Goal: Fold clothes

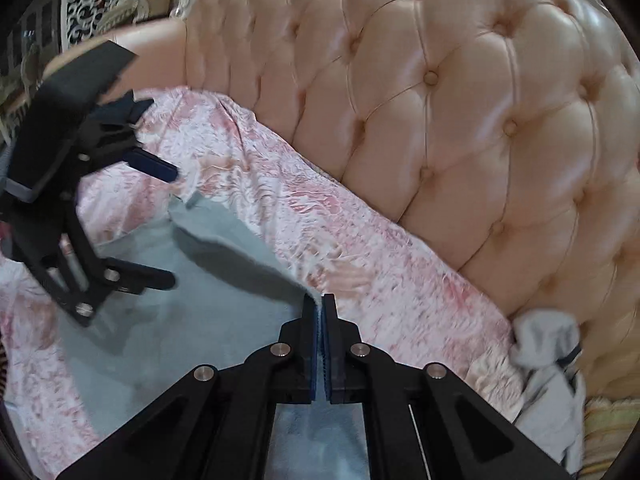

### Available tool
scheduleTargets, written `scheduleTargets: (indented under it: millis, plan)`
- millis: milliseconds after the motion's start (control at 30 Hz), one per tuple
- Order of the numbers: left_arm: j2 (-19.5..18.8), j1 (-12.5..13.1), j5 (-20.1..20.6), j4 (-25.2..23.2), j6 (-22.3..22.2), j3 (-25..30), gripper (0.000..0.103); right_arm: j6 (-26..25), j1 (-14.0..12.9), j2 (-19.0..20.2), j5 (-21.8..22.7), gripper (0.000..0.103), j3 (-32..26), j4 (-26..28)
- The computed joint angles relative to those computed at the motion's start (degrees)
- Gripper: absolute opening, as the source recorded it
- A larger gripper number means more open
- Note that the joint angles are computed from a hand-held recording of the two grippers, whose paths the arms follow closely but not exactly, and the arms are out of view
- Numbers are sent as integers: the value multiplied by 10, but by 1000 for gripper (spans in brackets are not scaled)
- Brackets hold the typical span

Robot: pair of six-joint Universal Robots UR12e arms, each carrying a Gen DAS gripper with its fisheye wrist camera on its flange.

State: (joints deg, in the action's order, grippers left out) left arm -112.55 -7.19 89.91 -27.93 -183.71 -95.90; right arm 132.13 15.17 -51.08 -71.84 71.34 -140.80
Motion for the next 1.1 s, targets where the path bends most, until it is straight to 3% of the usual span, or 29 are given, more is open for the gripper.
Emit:
scheduleTargets:
  millis: [133,167,267,367,400,500,633,833,933,1100]
  plan:
    - [18,9,-6,10,-45,-31,103,5,18,45,-115,7,-60,104]
    - [27,11,-5,14,-53,-45,103,23,17,50,-115,7,-66,123]
    - [58,16,0,30,-72,-93,103,65,5,34,-51,9,-43,110]
    - [80,21,-1,39,-94,-129,103,95,-3,9,24,13,-2,52]
    - [87,21,-1,47,-101,-141,103,89,-3,3,49,14,6,45]
    - [97,18,7,52,-113,-158,103,45,10,3,64,15,0,71]
    - [104,15,-10,51,-128,-167,103,9,38,34,37,15,-45,127]
    - [119,14,-16,56,-110,-177,103,20,58,60,27,15,-79,115]
    - [122,19,-18,60,-113,-182,103,-13,65,69,22,15,-98,129]
    - [126,25,-24,69,-129,-191,103,-99,79,94,-39,16,-148,202]
